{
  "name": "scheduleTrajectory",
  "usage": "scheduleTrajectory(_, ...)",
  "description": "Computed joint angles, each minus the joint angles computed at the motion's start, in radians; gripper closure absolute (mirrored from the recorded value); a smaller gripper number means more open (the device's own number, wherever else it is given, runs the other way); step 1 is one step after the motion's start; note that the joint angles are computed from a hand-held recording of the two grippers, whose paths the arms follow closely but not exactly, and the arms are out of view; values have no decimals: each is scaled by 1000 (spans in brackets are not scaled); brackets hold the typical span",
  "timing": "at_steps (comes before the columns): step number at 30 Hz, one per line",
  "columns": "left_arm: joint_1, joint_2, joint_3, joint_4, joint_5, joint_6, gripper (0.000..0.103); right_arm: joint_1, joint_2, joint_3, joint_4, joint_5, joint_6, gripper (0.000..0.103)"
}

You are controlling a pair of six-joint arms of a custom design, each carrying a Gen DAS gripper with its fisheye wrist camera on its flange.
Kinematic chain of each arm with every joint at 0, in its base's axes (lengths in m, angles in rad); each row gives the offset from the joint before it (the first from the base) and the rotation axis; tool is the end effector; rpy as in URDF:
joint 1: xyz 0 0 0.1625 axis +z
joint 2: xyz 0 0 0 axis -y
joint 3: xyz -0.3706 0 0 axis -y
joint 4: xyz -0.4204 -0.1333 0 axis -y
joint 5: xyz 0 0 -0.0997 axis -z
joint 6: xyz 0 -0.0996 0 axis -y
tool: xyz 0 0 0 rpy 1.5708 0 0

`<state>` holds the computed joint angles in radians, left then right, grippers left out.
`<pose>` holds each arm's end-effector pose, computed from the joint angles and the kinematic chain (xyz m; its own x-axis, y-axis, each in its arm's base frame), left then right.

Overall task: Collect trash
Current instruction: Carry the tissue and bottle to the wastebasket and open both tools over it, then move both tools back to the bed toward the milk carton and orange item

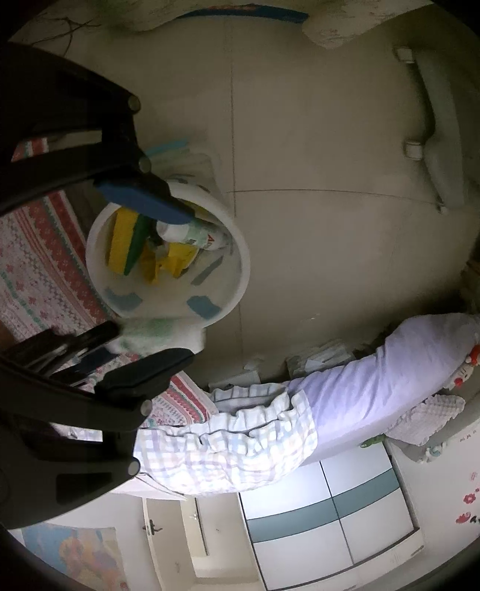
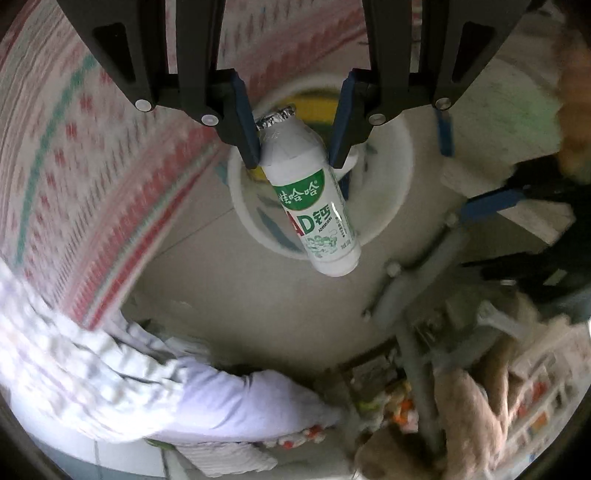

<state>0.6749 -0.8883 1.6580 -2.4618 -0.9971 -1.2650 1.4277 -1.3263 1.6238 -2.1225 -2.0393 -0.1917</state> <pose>-0.3863 -0.5491 0.0865 -0.9125 -0.4064 -0.0468 -0.3160 0.7729 -0.5502 0.0004 -0.6168 0.3379 -0.8773 0.0527 0.4769 -0.0297 0.9861 -0.1636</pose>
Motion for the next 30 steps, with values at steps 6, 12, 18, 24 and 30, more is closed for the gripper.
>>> scheduleTrajectory(6, -10, 6, -15, 17, 19, 9, 34, -13, -8, 38, -14, -43, 38, 47)
scheduleTrajectory(12, -30, 38, -48, 32, 15, 41, 34, -48, -133, 85, 13, -22, 31, 47)
scheduleTrajectory(18, -74, 107, -125, 88, 22, 102, 34, -97, -303, 110, 102, -22, 48, 46)
scheduleTrajectory(24, -119, 215, -237, 129, -36, 245, 34, -171, -469, 89, 183, -72, 42, 40)
scheduleTrajectory(30, -177, 407, -446, 204, -184, 493, 29, -303, -601, 4, 217, -96, 83, 34)
